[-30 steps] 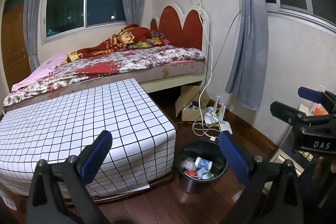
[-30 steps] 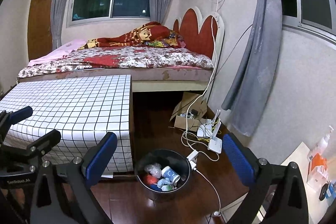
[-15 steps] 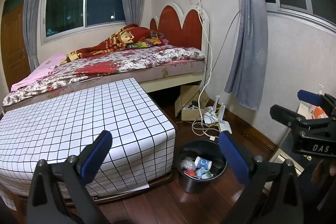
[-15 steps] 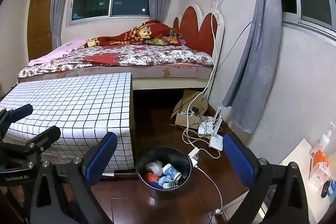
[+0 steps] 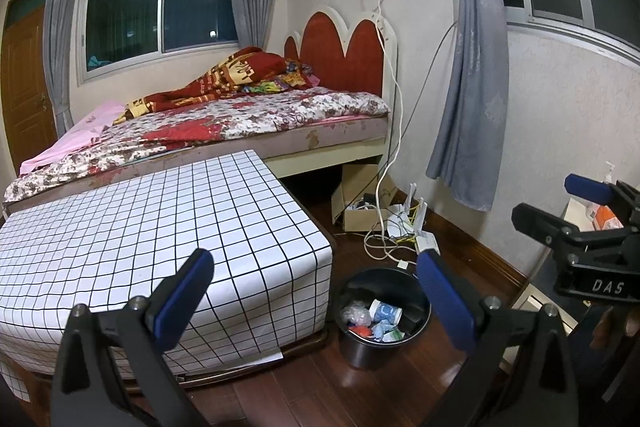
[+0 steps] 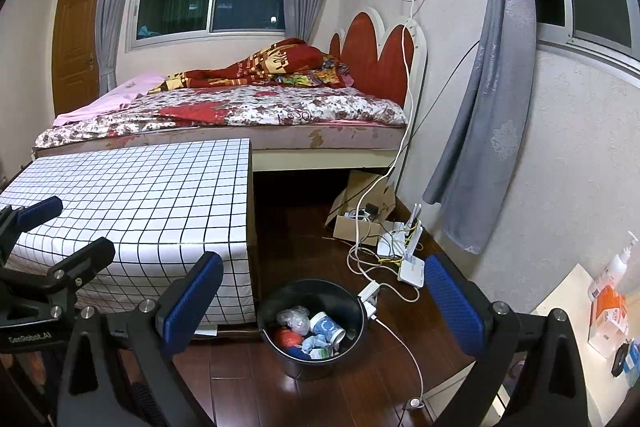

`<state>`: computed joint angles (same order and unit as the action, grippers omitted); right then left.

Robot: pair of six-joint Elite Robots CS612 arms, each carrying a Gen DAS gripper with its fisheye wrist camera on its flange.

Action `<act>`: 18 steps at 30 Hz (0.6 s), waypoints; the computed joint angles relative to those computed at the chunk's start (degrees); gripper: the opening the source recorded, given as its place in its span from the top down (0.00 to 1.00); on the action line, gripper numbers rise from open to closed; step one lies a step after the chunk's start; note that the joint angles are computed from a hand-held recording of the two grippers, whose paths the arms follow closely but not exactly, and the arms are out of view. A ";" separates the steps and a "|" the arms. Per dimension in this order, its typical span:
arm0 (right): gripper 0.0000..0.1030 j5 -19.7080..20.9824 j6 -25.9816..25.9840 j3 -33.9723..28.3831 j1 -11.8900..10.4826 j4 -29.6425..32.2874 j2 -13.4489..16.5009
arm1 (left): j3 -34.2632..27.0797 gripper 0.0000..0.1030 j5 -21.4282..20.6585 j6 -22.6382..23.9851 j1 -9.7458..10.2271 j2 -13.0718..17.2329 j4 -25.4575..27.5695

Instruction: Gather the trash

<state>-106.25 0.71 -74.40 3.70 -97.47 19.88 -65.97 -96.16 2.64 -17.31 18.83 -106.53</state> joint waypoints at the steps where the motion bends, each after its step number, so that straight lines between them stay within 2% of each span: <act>1: 0.01 -0.01 -0.01 0.02 0.04 -0.05 0.03 | 0.05 0.01 0.00 0.04 0.00 0.00 -0.04; 18: 0.01 0.04 -0.02 -0.02 -0.01 0.03 0.05 | 0.05 0.01 -0.93 0.16 0.00 -0.17 -0.11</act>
